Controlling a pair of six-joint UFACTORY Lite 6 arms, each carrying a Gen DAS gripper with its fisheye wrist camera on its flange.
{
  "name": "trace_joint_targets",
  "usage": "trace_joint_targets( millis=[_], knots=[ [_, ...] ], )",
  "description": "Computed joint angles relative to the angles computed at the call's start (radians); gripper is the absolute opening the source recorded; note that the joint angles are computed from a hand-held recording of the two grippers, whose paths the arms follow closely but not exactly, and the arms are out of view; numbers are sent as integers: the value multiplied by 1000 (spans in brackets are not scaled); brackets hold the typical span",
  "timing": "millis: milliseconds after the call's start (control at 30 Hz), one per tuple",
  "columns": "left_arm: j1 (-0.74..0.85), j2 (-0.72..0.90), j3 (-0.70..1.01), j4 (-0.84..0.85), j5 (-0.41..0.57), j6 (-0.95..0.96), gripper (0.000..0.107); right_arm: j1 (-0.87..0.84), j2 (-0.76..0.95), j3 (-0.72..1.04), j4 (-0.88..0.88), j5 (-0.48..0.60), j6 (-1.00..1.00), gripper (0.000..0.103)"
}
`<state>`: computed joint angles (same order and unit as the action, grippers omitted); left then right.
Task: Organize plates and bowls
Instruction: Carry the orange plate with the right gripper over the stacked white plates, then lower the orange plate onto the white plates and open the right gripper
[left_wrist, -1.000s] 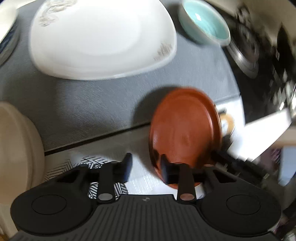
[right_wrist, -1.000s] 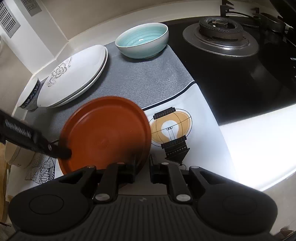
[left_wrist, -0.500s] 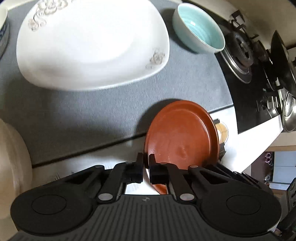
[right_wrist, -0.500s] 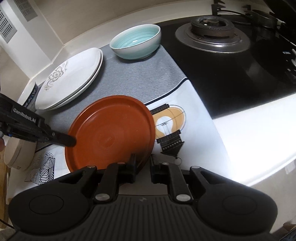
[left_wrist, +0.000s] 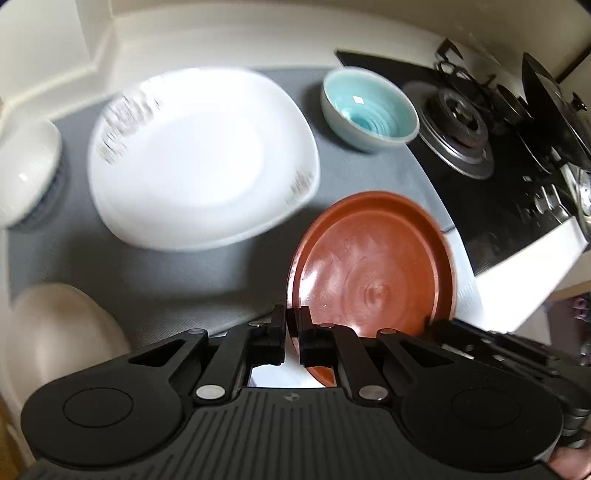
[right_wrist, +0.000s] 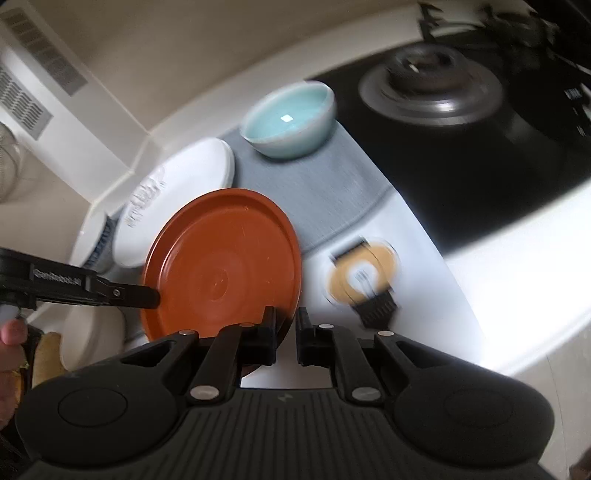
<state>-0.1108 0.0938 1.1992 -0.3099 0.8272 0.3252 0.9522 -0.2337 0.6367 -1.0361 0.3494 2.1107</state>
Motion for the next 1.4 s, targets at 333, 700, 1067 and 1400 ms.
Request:
trace_joint_targets(
  millis=[333, 700, 1067, 1400],
  knots=[
    [58, -39, 122, 75, -26, -41, 9, -112, 195, 376, 286, 18, -549, 8],
    [163, 299, 468, 92, 25, -63, 9, -263, 685, 952, 851, 48, -1159, 5],
    [173, 599, 664, 149, -62, -131, 10, -296, 1322, 1798, 921, 379, -1359, 7],
    [200, 491, 522, 75, -195, 65, 10, -300, 1269, 1683, 876, 332, -1300, 14]
  ],
)
